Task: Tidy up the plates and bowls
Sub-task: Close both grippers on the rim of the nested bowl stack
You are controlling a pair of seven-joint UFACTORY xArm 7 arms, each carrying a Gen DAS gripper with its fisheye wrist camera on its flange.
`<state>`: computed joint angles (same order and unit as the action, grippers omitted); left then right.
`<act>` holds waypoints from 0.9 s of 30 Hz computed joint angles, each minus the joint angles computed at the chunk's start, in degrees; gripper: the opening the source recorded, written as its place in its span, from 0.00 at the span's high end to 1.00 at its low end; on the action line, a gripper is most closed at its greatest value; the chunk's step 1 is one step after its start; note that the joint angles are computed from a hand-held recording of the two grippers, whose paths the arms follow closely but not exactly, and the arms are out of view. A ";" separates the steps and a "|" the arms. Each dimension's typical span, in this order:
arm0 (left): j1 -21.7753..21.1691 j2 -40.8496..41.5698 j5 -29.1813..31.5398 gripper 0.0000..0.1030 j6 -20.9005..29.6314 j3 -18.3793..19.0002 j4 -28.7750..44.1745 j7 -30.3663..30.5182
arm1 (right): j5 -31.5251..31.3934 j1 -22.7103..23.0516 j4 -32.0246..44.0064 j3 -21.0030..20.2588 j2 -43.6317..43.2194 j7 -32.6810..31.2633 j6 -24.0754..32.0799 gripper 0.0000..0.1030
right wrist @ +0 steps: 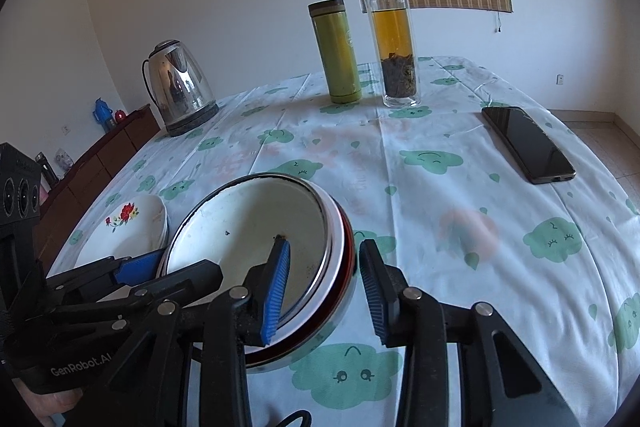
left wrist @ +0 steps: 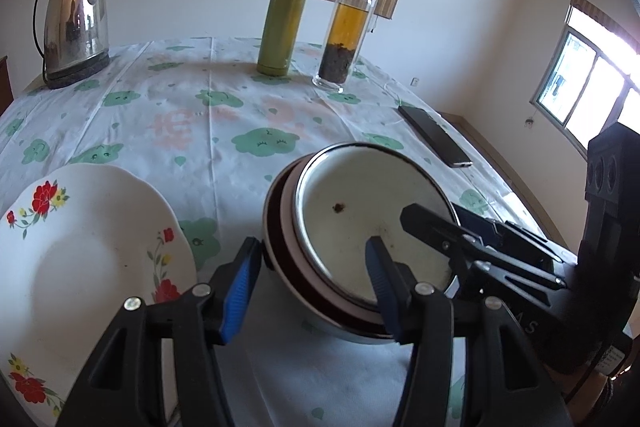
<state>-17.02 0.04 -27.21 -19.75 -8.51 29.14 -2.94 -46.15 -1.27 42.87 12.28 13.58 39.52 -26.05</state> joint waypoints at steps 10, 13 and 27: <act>-1.52 0.93 -3.09 0.43 -1.67 0.05 0.32 2.76 | 7.30 2.59 -1.74 -0.95 -1.14 -6.55 0.90 0.69; -2.28 1.13 -6.18 0.44 -1.94 -0.06 0.73 5.26 | 10.61 4.24 -2.37 -1.77 -1.50 -9.87 1.11 0.69; -3.36 1.20 -9.59 0.45 -2.96 -0.05 1.00 7.94 | 20.33 7.08 -4.02 -2.24 -2.12 -18.04 0.64 0.74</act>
